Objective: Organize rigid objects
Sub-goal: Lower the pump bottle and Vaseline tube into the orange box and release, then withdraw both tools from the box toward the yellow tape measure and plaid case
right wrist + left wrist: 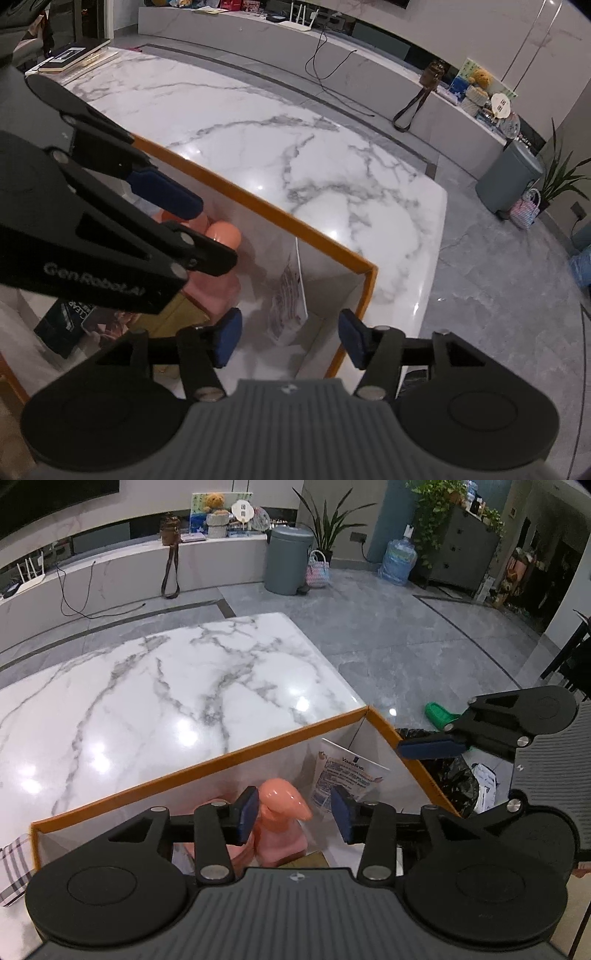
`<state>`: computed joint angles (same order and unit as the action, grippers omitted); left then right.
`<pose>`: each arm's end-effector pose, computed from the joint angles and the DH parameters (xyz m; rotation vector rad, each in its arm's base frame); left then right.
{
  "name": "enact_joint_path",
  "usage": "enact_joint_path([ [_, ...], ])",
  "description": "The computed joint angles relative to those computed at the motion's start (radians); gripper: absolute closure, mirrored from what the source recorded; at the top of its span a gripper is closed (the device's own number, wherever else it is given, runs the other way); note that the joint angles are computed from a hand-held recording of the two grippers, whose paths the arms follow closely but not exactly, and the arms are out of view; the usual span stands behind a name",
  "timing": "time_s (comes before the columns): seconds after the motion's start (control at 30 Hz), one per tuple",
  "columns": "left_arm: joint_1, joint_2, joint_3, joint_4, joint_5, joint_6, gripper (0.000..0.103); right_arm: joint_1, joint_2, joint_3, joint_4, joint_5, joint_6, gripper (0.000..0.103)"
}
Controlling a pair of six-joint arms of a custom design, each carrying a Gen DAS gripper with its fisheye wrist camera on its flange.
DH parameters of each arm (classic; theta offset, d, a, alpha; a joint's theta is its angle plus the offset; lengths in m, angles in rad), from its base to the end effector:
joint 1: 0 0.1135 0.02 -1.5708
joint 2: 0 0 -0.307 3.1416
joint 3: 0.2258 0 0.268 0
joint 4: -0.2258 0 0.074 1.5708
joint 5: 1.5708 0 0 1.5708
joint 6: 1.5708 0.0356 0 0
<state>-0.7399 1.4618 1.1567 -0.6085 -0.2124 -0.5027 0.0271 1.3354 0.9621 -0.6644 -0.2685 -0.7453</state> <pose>0.2416 -0.2104 0.3113 0.2035 2.4678 -0.2766 0.2682 0.0167 0.2794 -1.0479 2.3274 0.0778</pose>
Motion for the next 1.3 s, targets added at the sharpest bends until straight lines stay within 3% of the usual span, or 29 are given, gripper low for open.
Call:
enact_joint_path([
  [0.3, -0.018, -0.136, -0.014, -0.081, -0.065, 0.024, 0.052, 0.055, -0.085, 0.048, -0.091, 0.014, 0.069, 0.041],
  [0.63, 0.05, -0.404, -0.07, -0.277, -0.167, 0.075, 0.038, 0.272, -0.159, 0.068, -0.088, 0.035, 0.366, 0.03],
  [0.8, 0.217, -0.562, -0.132, -0.396, -0.047, 0.174, 0.038, 0.497, -0.174, 0.058, -0.06, 0.107, 0.473, 0.03],
  [1.0, 0.48, -0.748, -0.268, -0.451, 0.102, 0.36, 0.038, 0.781, -0.095, 0.09, -0.071, 0.179, 0.533, 0.035],
  [1.3, 0.972, -0.835, -0.414, -0.498, 0.385, 0.722, 0.039, 1.061, 0.179, 0.179, -0.151, 0.308, 0.34, 0.045],
])
